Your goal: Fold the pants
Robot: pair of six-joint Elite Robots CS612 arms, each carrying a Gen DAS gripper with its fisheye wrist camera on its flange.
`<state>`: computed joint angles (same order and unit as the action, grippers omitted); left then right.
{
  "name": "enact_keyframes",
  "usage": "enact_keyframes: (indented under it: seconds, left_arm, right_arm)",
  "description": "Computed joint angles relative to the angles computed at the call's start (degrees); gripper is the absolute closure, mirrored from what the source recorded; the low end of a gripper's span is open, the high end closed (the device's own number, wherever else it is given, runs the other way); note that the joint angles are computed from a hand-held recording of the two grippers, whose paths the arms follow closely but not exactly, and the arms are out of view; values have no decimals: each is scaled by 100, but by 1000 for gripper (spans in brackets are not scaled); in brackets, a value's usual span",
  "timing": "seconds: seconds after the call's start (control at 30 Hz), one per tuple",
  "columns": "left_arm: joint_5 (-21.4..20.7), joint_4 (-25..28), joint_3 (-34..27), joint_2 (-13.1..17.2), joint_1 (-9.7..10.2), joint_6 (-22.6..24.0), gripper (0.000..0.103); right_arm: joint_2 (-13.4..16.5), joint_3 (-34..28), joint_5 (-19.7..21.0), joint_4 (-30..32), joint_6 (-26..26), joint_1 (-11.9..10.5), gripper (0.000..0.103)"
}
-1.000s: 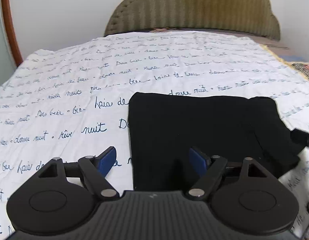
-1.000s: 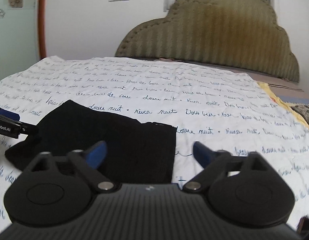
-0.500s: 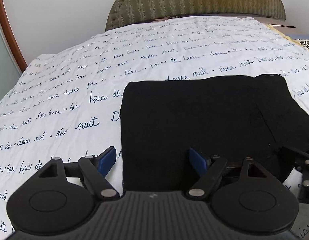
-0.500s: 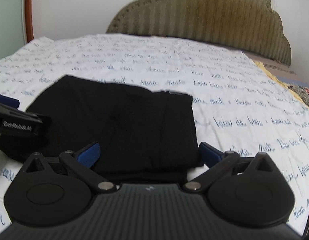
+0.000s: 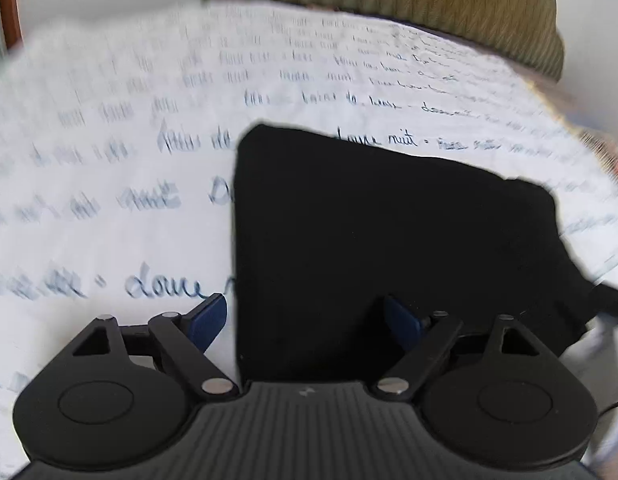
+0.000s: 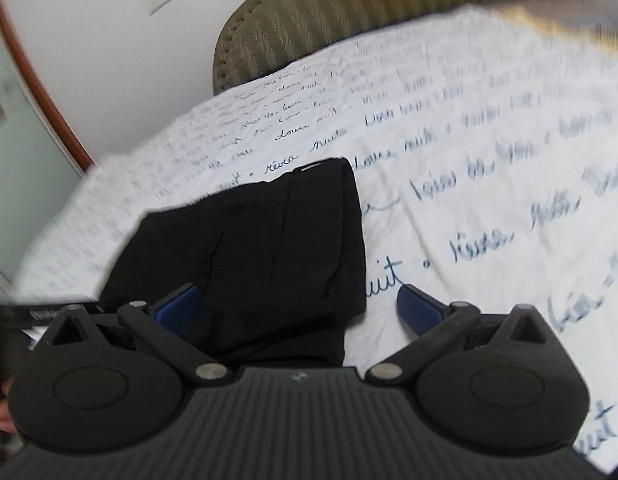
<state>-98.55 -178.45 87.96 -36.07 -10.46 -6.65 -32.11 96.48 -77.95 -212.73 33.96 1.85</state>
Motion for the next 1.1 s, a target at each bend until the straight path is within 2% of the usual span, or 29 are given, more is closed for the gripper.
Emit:
enact_keyframes:
  seconds: [0.13,0.27,0.33,0.43,0.53,0.6,0.67,0.77,0.8,0.83,0.87,0.9,0.93,0.97,1.0,1.03,1.1]
  left_arm:
    - [-823,120,-260,155,247,-389,15]
    - [-1936,320,-635,371,505,-753,4]
    - [-2365,630,-884,490,583,-843,0]
    - [-2424,1071,-1075,505,576,-688,0]
    - [-2735,1265,-1237,588,585,-701,0]
    - [-2595,1330,-1251,583,529,-632,0]
    - [-2403,1408,-1223,536,460,-373,0]
    - [-2211,1201,-1115,495,392,-173,0]
    - [-2166,1121,-1082,494,391,-148,0]
    - [-2116,996,-1041,493,381,-175,3]
    - [-2036,911,-1002,482,374,-218,7]
    - [-1856,854,-947,444,354,-230,29]
    - [-1616,839,-892,395,323,-156,59]
    - [-1386,861,-853,352,292,-74,66]
    - [-1397,858,-856,349,307,-50,71]
    - [-1465,818,-850,347,343,-119,81]
    - [-1660,693,-852,355,413,-295,87]
  right_arm:
    - [170,-88,789,-217,508,-240,0]
    - [311,-218,1305,-414,782,-372,0]
    - [374,-311,1511,-436,905,-422,0]
    - [466,-495,1780,-422,989,-470,0]
    - [534,-696,1995,-282,1003,-485,0]
    - [558,-837,2038,-60,875,-456,0]
    - [600,-1004,2139,122,756,-433,1]
    - [609,-1157,2154,485,569,-398,14]
    - [579,-1149,2074,611,490,-389,26]
    - [560,-1133,2024,681,517,-394,44]
    - [562,-1124,2031,718,614,-415,55]
    - [615,-1132,2177,599,797,-461,69]
    - [664,-1155,2270,478,946,-481,71]
    - [668,-1141,2269,432,931,-479,72]
    - [650,-1130,2215,438,872,-459,74]
    - [621,-1119,2140,454,822,-435,76]
    - [533,-1099,1943,534,569,-371,78]
